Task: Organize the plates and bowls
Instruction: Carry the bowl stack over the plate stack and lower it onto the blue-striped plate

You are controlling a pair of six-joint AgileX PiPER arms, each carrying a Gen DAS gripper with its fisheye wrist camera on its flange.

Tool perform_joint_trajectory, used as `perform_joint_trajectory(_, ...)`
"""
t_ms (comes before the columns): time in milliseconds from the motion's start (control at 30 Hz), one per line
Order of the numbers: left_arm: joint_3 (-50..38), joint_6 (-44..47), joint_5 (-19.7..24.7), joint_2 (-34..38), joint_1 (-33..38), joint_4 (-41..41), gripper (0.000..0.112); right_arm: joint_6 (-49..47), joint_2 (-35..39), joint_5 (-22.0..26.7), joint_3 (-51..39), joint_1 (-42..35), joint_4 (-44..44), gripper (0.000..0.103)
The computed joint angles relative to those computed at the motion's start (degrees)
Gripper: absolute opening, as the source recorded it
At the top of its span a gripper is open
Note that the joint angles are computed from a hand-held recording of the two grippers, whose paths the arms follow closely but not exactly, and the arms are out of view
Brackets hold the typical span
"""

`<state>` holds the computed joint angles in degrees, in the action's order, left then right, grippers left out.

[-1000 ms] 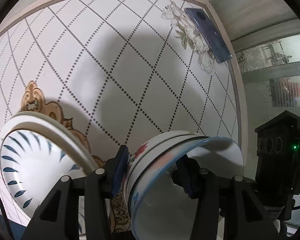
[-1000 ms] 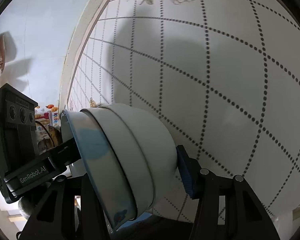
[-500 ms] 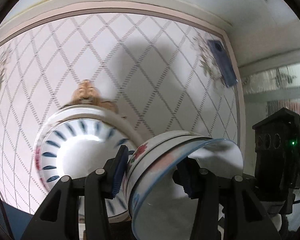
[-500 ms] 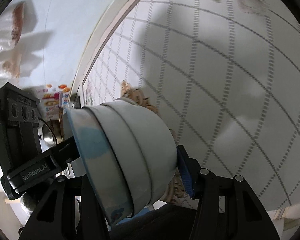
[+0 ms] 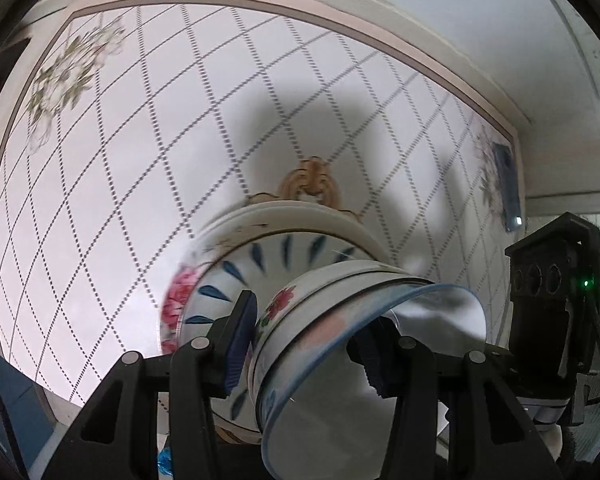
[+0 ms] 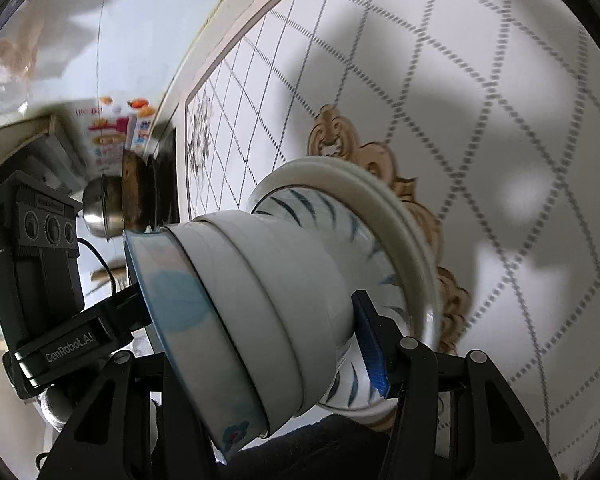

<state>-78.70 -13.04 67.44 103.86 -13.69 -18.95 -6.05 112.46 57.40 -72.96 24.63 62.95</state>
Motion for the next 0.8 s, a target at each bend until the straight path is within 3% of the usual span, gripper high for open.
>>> perform_joint_trajectory(333, 4.2, 0.5, -3.1, -0.2, 2.6, -0.5, 0.044, 2.8, 7.3, 1.2, -8.0, 3.1, -2.1, 0.055)
perform_joint_trajectory(800, 3.6, 1.5, -3.7, 0.0, 2.4, 0.5, 0.043, 5.9, 7.8, 1.2, -9.5, 3.6, -4.5, 0.055)
